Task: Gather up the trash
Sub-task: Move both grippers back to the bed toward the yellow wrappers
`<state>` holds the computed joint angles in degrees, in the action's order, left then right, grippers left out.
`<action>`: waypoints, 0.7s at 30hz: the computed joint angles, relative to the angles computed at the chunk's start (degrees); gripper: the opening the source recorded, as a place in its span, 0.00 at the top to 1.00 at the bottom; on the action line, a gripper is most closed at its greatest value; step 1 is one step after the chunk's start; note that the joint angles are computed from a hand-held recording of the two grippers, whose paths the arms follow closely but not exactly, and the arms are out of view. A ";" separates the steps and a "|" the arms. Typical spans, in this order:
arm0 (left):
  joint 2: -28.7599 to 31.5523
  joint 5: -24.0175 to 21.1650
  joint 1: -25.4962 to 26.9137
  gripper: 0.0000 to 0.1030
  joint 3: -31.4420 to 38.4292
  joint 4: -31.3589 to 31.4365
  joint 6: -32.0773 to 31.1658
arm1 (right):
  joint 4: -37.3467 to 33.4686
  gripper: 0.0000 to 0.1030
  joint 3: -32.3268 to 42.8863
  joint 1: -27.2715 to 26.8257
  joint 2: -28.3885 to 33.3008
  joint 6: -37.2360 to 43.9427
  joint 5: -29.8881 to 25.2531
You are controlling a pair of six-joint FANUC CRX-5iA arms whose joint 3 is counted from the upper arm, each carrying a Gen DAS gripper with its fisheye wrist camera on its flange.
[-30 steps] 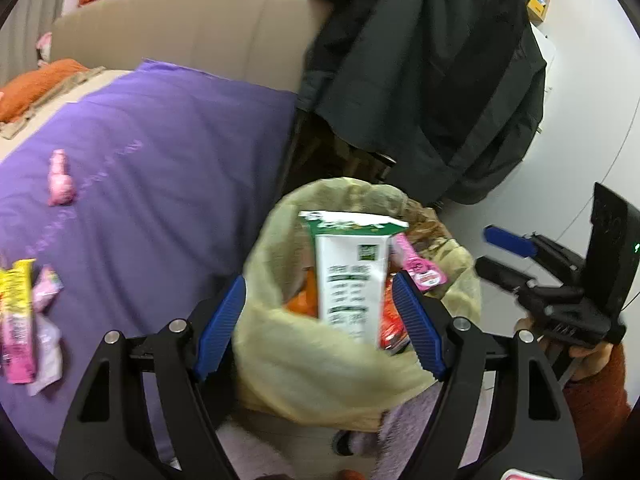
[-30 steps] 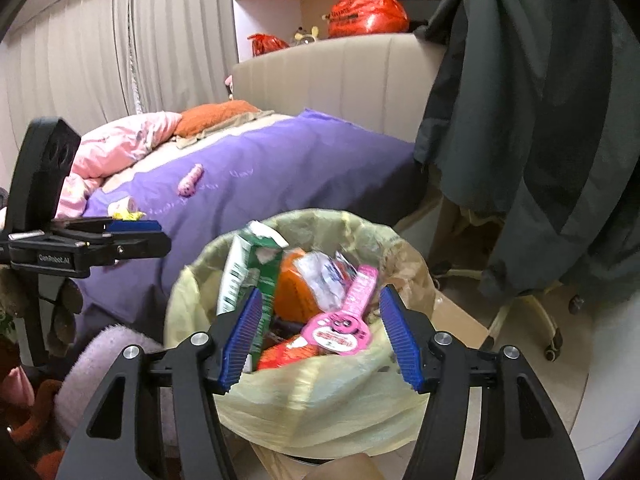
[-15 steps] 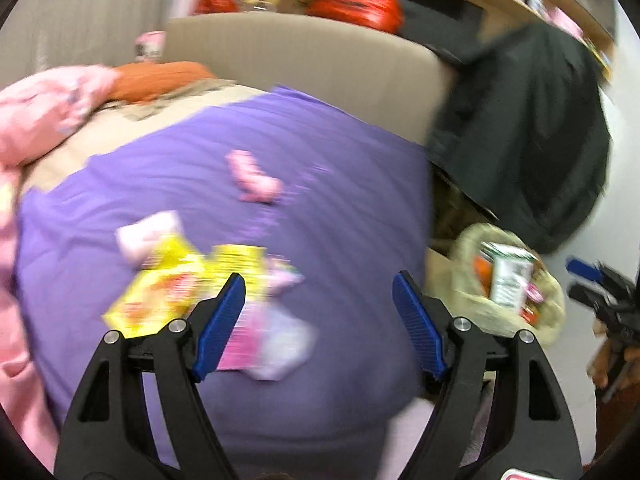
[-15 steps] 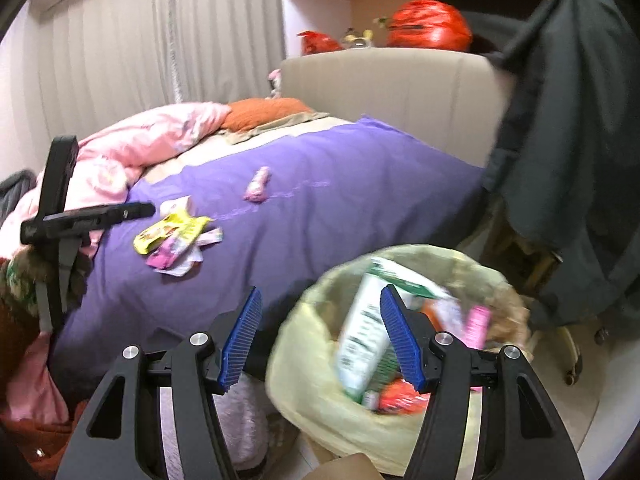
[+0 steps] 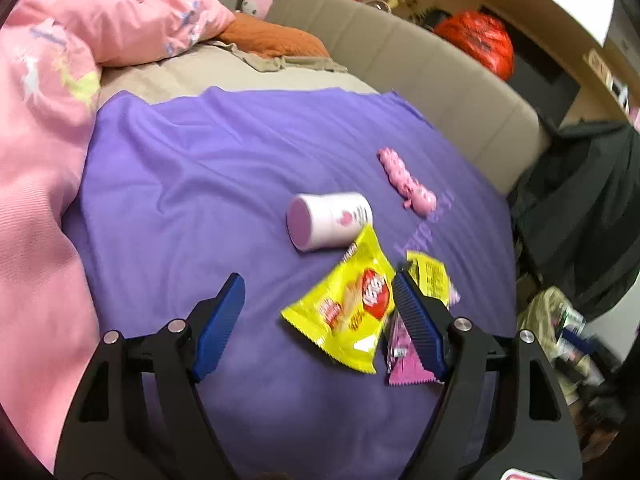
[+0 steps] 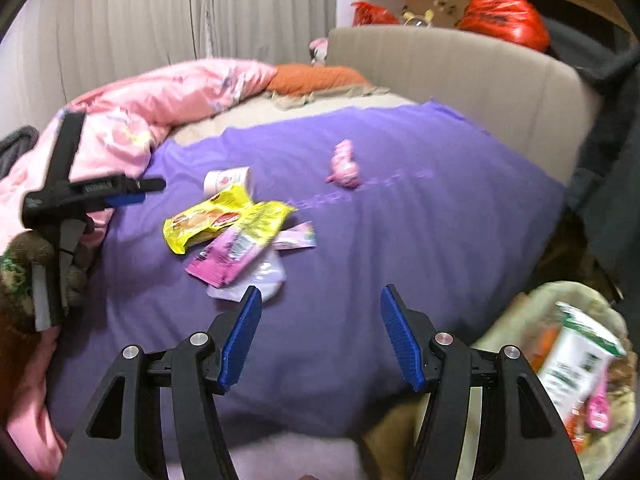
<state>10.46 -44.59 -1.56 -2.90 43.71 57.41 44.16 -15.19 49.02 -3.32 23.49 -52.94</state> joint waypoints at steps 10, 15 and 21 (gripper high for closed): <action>0.17 2.22 0.14 0.30 0.75 -2.31 2.08 | -3.68 0.45 13.03 -3.48 17.67 -1.30 4.82; 1.46 0.37 1.37 0.30 0.62 2.02 1.14 | -12.50 0.76 14.76 -4.92 17.83 6.87 7.87; 2.26 -1.02 1.30 0.30 0.08 5.31 -1.10 | -9.16 0.87 7.01 -4.85 10.69 2.46 13.65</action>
<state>12.73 -45.61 -0.26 -2.81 49.02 56.30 35.00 -8.18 44.17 7.36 25.95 -39.29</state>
